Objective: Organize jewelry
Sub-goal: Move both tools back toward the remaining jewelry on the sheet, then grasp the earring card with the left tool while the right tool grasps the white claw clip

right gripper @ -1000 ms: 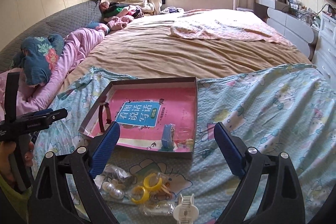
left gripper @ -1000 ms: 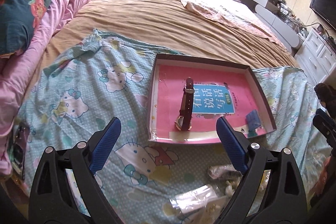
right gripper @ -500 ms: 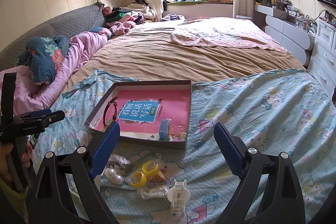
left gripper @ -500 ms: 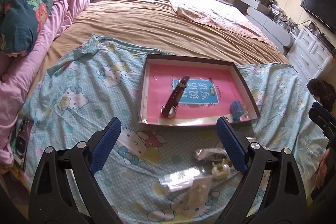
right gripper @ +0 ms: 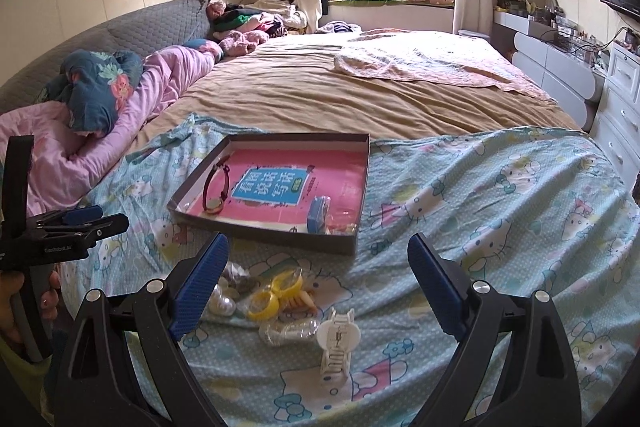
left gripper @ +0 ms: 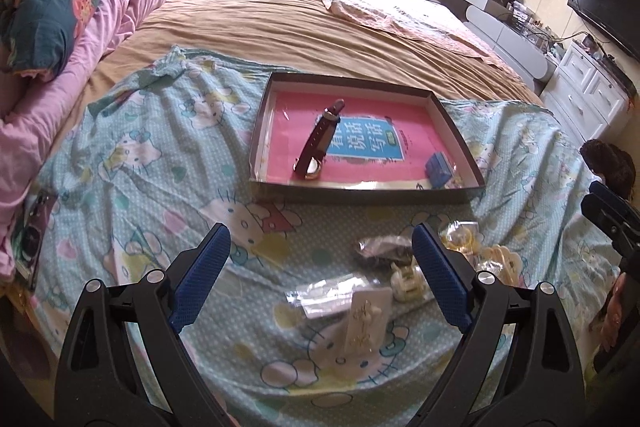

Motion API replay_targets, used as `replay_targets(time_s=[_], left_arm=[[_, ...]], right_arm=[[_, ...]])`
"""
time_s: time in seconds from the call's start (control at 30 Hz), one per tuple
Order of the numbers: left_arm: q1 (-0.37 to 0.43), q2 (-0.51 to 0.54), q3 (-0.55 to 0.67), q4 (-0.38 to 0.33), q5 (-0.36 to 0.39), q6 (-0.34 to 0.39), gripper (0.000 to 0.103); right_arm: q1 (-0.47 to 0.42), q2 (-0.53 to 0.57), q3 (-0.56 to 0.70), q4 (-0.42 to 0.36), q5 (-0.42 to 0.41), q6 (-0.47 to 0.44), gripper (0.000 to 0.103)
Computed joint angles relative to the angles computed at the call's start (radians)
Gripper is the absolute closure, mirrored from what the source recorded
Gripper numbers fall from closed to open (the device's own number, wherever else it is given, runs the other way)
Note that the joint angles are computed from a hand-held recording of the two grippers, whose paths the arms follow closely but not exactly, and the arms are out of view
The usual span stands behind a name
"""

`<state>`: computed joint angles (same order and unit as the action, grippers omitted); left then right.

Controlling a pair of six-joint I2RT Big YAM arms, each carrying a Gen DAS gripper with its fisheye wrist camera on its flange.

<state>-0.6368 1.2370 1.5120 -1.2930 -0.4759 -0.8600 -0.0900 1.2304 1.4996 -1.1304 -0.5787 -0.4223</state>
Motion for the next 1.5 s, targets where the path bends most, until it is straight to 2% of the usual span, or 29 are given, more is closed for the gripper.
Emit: replay_targets(time_s=[0.3,0.57,0.83,1.13,1.4,1.5], left_arm=[[-0.054,-0.002,-0.028,-0.019,-0.018,-0.052,0.018],[-0.089,0.017,-0.053,-0.029,0.003,-0.079,0.018],[-0.104,0.020,-0.104,0.003,0.056,-0.103,0.018],[-0.131,0.029,-0.152,0.031,0.069,-0.134,0.018],[-0.127,0.027,-0.185,0.058,0.092,-0.153,0.018],[-0.124,0.024,-0.193,0.061,0.096,-0.161,0.022]], right_arm=[[-0.016,-0.018,-0.048,-0.016,0.005,-0.047,0.013],[-0.033,-0.018,-0.086,-0.036,0.021,-0.085,0.013],[-0.036,-0.017,-0.119,-0.060,0.040,-0.117,0.013],[-0.038,-0.020,-0.173,-0.084,0.074,-0.154,0.013],[-0.031,-0.017,-0.221,-0.043,0.119,-0.153,0.013],[-0.027,-0.009,-0.226,-0.033,0.128,-0.145,0.014]])
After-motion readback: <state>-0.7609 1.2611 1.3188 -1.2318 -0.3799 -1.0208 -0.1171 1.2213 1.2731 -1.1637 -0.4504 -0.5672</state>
